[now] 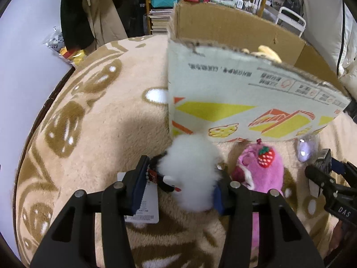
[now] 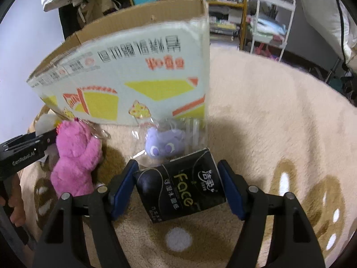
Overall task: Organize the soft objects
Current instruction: 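Lift the tissue pack with the right tool while the left tool carries the white plush over the box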
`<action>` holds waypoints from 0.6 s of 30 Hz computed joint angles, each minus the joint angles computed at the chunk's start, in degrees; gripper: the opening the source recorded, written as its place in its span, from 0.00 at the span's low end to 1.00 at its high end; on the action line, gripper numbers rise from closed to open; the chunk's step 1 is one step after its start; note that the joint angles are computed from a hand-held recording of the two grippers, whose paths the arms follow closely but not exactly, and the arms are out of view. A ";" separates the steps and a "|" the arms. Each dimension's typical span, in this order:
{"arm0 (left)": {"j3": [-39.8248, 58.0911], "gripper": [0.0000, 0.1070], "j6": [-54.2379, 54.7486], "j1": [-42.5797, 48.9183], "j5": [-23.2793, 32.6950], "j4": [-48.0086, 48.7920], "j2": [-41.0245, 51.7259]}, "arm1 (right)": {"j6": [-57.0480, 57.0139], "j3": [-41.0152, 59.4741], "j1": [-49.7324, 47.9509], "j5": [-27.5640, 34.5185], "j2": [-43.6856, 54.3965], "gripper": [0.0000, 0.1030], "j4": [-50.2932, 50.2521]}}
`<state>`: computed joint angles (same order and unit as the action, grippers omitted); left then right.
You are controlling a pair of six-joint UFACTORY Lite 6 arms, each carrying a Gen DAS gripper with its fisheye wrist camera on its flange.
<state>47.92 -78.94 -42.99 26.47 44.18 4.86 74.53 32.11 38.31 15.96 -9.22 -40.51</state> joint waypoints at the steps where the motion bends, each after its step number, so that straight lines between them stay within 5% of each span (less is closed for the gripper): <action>1: -0.65 0.45 -0.46 -0.36 0.40 0.43 -1.35 | 0.56 -0.33 0.07 0.24 -1.08 0.74 -0.73; 18: -3.79 0.45 -11.09 -22.65 24.60 5.29 -22.05 | 0.90 -0.71 8.64 14.18 -24.51 0.74 -0.80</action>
<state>44.13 -90.03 -65.64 51.07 49.46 -17.20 75.43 31.40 46.95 30.14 -33.74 -41.30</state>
